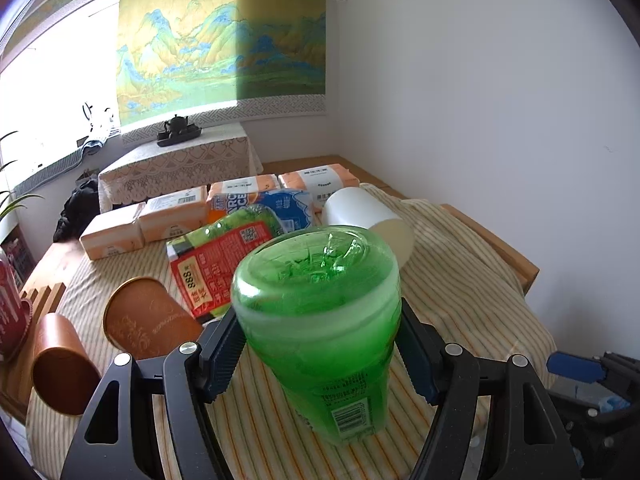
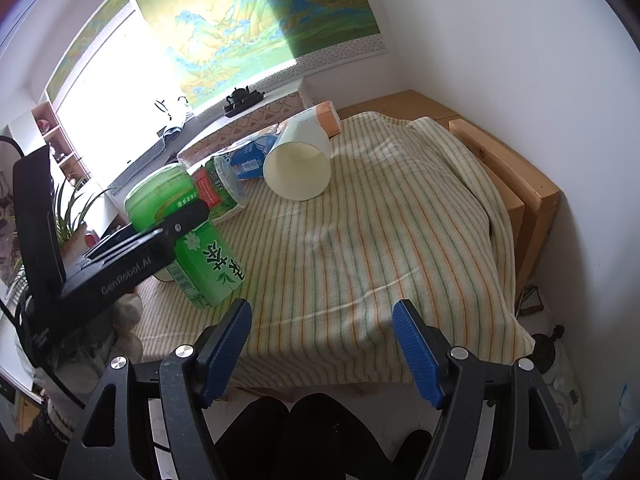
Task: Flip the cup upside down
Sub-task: 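Rotate the held green bottle with the left tool to stand it upright, then lower the upright green bottle onto the cloth with the left tool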
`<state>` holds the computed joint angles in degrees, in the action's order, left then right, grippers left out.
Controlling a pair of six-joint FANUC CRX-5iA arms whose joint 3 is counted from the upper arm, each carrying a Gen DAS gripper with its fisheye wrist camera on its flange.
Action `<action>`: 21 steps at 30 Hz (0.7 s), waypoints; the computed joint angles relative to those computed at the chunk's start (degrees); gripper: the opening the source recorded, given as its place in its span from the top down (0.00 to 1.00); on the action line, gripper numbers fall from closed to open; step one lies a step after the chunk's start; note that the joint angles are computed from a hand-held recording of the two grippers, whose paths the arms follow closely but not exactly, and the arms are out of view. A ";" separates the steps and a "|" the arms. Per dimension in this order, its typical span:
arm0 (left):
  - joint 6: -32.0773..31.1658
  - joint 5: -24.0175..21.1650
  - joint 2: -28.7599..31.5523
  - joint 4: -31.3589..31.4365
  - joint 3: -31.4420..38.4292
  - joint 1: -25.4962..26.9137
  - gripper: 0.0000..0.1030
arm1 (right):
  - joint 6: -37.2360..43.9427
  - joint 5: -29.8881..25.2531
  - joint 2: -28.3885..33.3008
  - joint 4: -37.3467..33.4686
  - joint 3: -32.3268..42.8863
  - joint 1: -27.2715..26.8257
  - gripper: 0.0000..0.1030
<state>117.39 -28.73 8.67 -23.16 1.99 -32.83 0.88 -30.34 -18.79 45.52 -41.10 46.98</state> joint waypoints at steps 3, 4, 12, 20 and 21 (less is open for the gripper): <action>-0.28 0.76 -0.80 1.11 -1.30 0.47 0.29 | -0.24 -0.13 0.00 0.29 0.08 0.28 0.32; -0.65 1.09 -1.01 1.61 -1.71 0.69 0.29 | -0.20 -0.17 0.02 0.33 0.12 0.32 0.32; -2.59 1.70 -0.96 2.13 -2.25 0.49 0.27 | -1.03 -0.76 0.08 1.64 0.15 1.46 0.32; -5.64 2.94 -0.70 4.64 -2.47 1.12 0.15 | -2.09 -1.20 -0.53 2.10 -0.44 1.81 0.32; -6.40 3.12 -0.71 5.23 -2.54 1.23 0.15 | -1.92 -1.11 -0.41 1.98 -0.33 1.68 0.32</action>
